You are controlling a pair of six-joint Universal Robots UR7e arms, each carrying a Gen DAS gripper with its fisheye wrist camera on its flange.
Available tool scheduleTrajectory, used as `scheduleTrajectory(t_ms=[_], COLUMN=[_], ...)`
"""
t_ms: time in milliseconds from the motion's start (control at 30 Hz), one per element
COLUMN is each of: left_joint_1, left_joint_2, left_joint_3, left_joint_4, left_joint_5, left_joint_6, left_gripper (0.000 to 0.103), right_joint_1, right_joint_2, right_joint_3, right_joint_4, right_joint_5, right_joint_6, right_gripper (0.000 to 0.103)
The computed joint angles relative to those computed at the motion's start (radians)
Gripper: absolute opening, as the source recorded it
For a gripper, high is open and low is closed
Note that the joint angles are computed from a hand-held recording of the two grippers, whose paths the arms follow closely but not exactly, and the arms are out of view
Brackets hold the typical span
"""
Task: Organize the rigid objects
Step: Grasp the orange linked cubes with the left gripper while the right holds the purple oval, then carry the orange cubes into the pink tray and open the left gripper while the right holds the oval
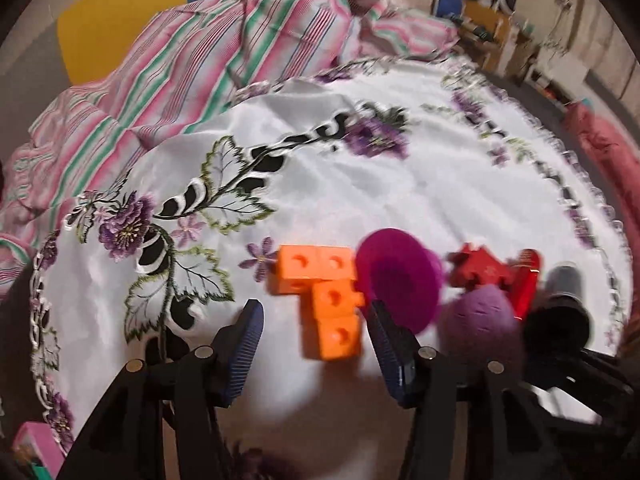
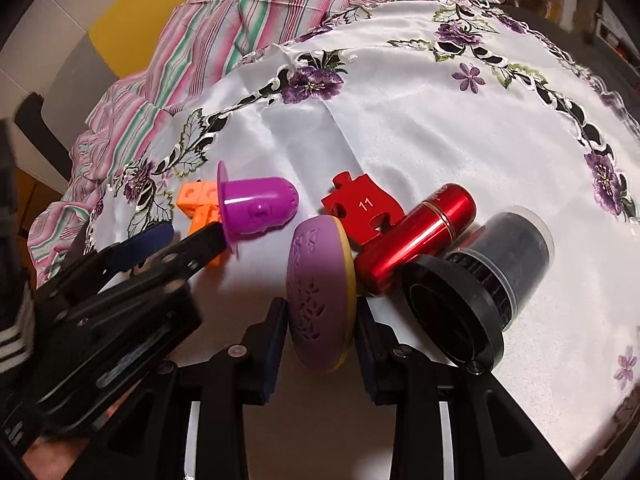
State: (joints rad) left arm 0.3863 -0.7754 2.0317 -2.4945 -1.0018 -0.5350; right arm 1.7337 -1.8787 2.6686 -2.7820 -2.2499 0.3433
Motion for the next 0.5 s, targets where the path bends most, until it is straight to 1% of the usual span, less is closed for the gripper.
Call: scheduleTrajectory(t_ms=[67,100,133,167,233,300,367,500], left_joint_1=[0.016,0.016,0.015,0.014,0.008,0.002,-0.014,-0.051], left_joint_2=[0.011,0.011,0.010,0.007,-0.005,-0.036,-0.071,-0.148], left_joint_3=[-0.012,-0.006,0.004,0.012,0.033,0.079,0.135,0.234], left_joint_4=[0.003,-0.014,-0.037,-0.048,-0.066,-0.108,-0.141,-0.168], left_joint_5=[-0.013,-0.007,0.000,0.002,0.002,-0.007,0.006,0.019], left_joint_6=[-0.020,-0.022,-0.013,0.002,0.024,0.015,-0.018,-0.090], left_gripper=[0.047,0.041,0.027,0.025,0.024,0.024,0.024,0.023], right_joint_1=[0.003,0.005,0.004,0.002,-0.003,-0.010,-0.014,-0.006], right_joint_2=[0.007,0.009,0.010,0.011,0.009,0.007,0.007,0.024], right_joint_3=[-0.003,-0.003,-0.003,-0.002,-0.001,0.001,0.002,0.004], right_joint_4=[-0.001,-0.003,-0.005,-0.009,-0.016,-0.026,-0.032,-0.046], right_joint_5=[-0.006,-0.008,-0.007,-0.005,0.002,0.019,0.039,0.079], right_joint_6=[-0.002,-0.004,-0.006,-0.010,-0.014,-0.024,-0.033,-0.066], right_gripper=[0.033,0.033,0.033,0.033,0.033,0.033,0.033,0.033])
